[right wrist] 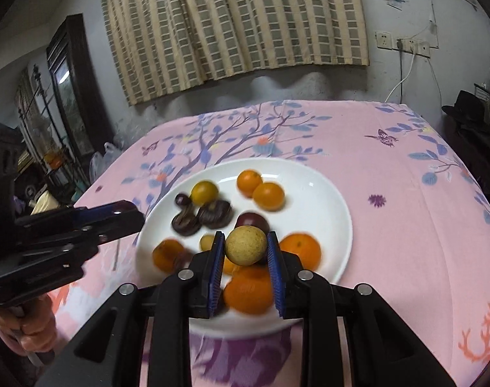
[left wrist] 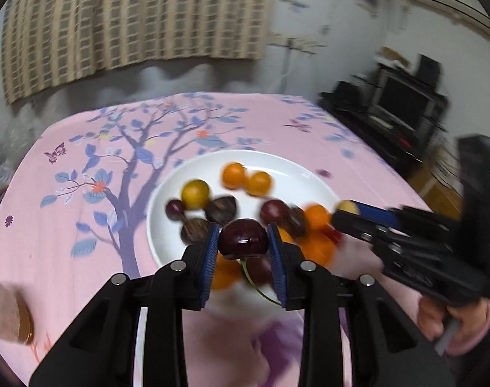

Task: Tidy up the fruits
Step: 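Lower the yellow fruit and cherry onto the white plate, opening both grippers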

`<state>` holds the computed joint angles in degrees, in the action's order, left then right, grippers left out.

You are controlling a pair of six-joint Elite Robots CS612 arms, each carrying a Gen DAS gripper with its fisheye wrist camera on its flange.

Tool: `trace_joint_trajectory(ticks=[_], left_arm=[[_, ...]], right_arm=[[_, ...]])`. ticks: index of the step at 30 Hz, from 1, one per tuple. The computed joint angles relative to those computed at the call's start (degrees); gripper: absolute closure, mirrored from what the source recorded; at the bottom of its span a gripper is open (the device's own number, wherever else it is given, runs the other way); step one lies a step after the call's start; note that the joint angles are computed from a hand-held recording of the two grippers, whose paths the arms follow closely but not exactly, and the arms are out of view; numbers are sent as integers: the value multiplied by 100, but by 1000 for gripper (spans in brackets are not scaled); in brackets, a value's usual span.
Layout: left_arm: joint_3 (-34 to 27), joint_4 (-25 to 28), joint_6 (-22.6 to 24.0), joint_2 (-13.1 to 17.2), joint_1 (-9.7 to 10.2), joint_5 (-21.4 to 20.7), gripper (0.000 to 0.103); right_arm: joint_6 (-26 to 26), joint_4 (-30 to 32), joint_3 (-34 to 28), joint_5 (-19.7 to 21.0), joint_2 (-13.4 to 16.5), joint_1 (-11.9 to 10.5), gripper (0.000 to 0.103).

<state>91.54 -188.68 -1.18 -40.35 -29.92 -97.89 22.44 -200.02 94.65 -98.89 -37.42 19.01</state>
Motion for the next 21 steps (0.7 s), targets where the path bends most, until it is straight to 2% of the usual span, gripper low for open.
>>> trace_joint_trajectory(ticks=[6,8,10,11,12,13,14,16,18,19,21], left_arm=[[-743,736,-12,375,-104,840,73],[-846,854,-47,446,-108,896,73],[-861,918,-123,470,-127,1071,70],[-838,946,-165,462,-142,1220,62],[-782,932,-206,439,-161,1374,35],[-677,800,-274,403,-187,1618,15],[-512,519,-302,350,-205,1825,12],[-220,171,-187,223,-192,1848,7],[164,-103,-155,42,-181,1869,5],[334,-238,-174,-33,-172,1860,5],[696,-487,-253,-175,-162,1884,5]], right_arm=[[83,441,-432,55,240,-140,76],[58,521,-499,61,283,-149,76],[63,516,-509,7,297,-123,70],[77,502,-486,-34,286,-102,53],[67,464,-446,-67,257,-84,43],[34,391,-388,-85,221,-65,42],[-1,346,-321,-90,176,-48,42],[-18,242,-111,-81,58,-3,40],[28,126,103,-95,-37,45,28],[38,55,220,-129,-80,82,27],[-20,-115,446,-354,-138,200,18]])
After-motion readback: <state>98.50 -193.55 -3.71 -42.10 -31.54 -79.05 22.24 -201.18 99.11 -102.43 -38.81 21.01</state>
